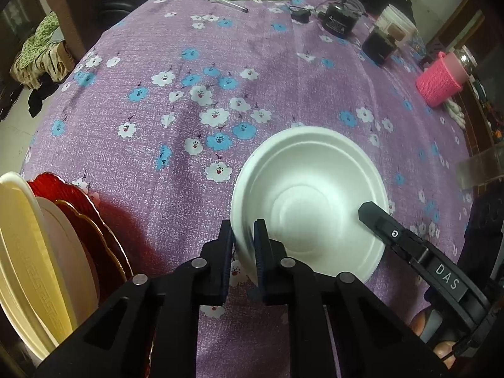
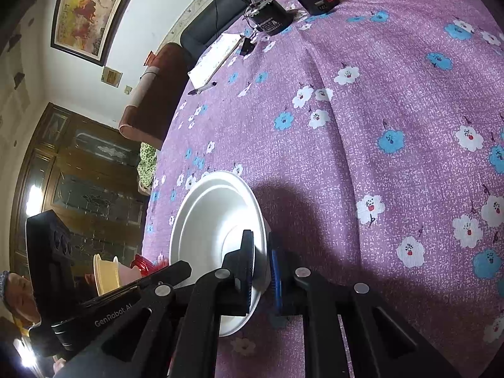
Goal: Organize plates and bowls
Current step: 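Carry the white bowl over the stack and lower it onto the beige bowl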
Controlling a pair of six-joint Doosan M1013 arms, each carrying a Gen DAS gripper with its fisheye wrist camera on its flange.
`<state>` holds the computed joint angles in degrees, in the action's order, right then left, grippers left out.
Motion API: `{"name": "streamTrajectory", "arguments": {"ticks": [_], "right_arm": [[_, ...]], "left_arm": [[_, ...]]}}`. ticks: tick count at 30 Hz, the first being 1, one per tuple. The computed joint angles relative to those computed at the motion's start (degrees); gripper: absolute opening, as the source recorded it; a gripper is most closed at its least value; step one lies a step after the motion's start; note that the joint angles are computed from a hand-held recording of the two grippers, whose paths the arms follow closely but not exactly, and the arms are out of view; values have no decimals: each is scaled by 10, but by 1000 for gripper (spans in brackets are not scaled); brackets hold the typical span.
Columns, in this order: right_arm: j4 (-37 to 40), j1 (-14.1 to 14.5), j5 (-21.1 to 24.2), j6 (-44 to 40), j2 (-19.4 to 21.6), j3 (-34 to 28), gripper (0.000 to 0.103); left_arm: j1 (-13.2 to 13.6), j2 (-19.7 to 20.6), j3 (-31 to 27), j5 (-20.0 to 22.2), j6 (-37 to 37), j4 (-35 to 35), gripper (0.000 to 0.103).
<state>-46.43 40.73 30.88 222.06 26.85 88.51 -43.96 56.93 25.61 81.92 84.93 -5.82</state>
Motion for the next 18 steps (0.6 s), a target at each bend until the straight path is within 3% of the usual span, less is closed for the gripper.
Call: {"name": "streamTrajectory", "arguments": {"ticks": [9, 18], "right_arm": [[-14, 6, 23, 15, -1, -4, 8], [-46, 22, 54, 31, -8, -7, 8]], "left_arm": [[0, -26, 48, -37, 8, -8, 11], [-7, -89, 151, -155, 34, 2, 11]]}}
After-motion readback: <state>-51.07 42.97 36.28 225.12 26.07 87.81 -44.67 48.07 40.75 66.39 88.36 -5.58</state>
